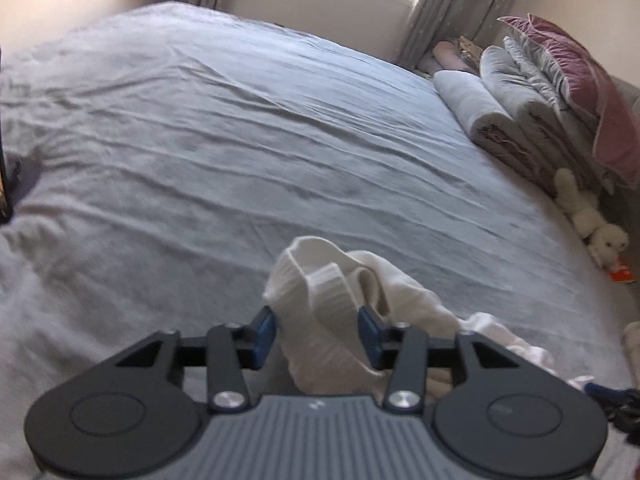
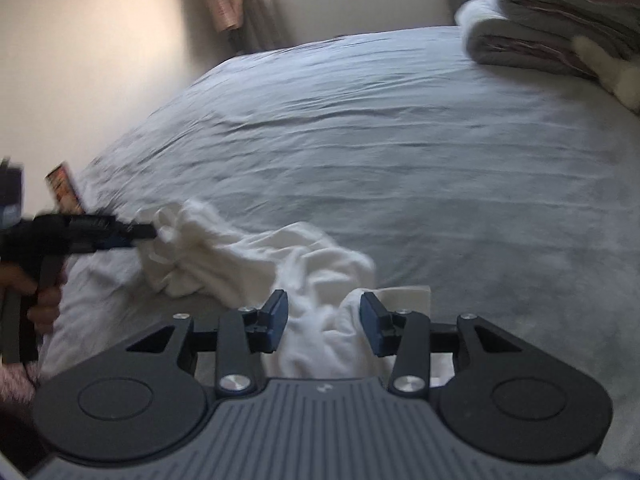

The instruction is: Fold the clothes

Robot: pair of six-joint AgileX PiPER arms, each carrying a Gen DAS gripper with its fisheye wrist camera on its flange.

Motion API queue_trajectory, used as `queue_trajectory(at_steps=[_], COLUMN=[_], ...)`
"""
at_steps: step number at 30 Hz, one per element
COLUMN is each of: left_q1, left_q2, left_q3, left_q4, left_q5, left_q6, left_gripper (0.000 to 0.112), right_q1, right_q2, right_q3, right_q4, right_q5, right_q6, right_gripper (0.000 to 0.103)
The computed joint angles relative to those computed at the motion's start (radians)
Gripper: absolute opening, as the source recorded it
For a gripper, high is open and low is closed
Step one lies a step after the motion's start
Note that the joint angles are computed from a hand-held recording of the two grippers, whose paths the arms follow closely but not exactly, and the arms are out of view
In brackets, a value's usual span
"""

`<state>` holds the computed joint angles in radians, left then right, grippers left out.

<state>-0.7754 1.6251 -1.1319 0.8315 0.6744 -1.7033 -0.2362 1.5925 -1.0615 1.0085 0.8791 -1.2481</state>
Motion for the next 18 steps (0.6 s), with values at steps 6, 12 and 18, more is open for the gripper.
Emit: queue_trajectory(at_steps=[6, 12, 18], left_q1=[0.016, 0.004, 0.005], left_q2=[-0.011, 0.021, 0.034], left_q3=[0.066, 0.076, 0.058], left_q4=[-0.081, -0.001, 0.057], left_q5=[-0.127, -0.145, -0.118], left_q6=[0.014, -0.051, -0.046], left_gripper=[0.05, 0.051, 0.033], right_q1=[0.119, 0.139, 0.132], right_q2=[-0.024, 0.013, 0.018], right_q3=[0.043, 0.005, -0.005], right_q4=[-0.128, -0.167, -0.023], right_q5=[-0.134, -0.207, -0.347], right_q6=[-0.048, 0.037, 0.019], right_gripper=[0.043, 0.015, 0.013])
